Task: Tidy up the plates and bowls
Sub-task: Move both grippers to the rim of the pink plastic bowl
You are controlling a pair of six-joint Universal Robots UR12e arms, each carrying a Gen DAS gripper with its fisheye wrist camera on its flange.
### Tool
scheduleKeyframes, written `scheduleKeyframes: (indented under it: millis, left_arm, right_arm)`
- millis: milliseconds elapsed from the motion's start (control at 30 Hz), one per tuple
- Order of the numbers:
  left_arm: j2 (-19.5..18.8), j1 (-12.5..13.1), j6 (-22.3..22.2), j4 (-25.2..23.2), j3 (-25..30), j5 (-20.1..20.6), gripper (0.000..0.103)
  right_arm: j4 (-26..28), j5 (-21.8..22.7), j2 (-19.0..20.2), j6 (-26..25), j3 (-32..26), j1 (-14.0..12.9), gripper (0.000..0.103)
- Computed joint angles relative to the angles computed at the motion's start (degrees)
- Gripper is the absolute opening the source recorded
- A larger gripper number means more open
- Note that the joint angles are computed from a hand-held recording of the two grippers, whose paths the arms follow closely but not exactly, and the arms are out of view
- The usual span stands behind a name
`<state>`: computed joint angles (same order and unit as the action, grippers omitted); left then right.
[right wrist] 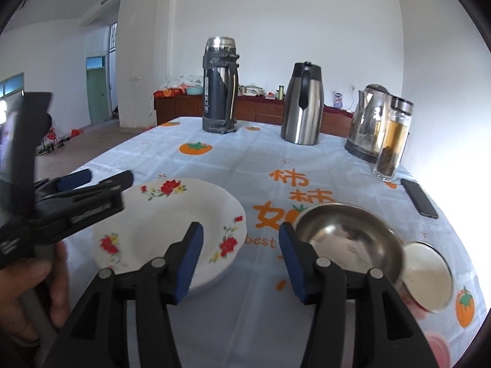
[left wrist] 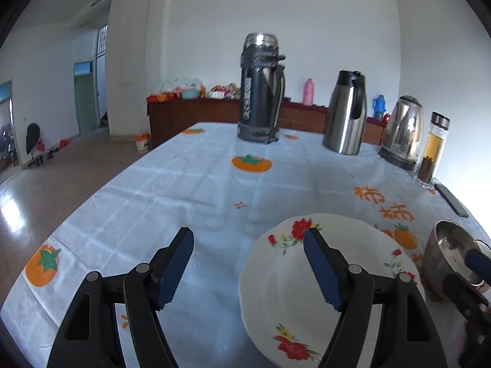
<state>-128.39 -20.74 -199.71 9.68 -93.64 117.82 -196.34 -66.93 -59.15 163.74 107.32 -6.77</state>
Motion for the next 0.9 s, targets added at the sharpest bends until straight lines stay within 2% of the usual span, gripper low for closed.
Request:
scheduleKeyframes:
  millis: [233,333,533,633,700,767,900]
  left_arm:
    - [0.92,-1.85,1.35,0.54,-0.33,0.89,0.076]
    - [1.79,-3.01,2.35,-0.07,-0.60,-0.93,0.076]
    - [2.83,-5.56,6.74,0.01,-0.87,-8.41,0.076]
    - [2.68,-6.65,9.32,-1.30,-0.31,-13.21,0.076]
    - [2.35,-7.43,11.13,-2.67,0.43,-15.85,0.076]
    - [1.95,-8.08,12.53,-3.82,1.12,-17.05,0.076]
    - [1.16,-9.04,14.94,-7.02,2.59,-20.29,0.076]
  right_arm:
    - [-3.29,2.20,-4.11,-1.62,6.05,-3.61,0.052]
    - [-3.16,1.66,-5.45,-1.80,7.92,-5.36,0.052]
    - [-2.88,-1.09,-7.05,-1.94,10.40,-8.88,0.050]
    - [-2.17,-3.29,-7.32,-1.05,10.97,-10.68,0.050]
    - [-1.37,-4.36,-7.57,-0.72,11.39,-11.72,0.046]
    - [-0.40,-5.38,-7.76,-0.38,11.71,-12.72,0.042]
    - [1.11,-5.38,-7.86,0.14,11.87,-14.04,0.042]
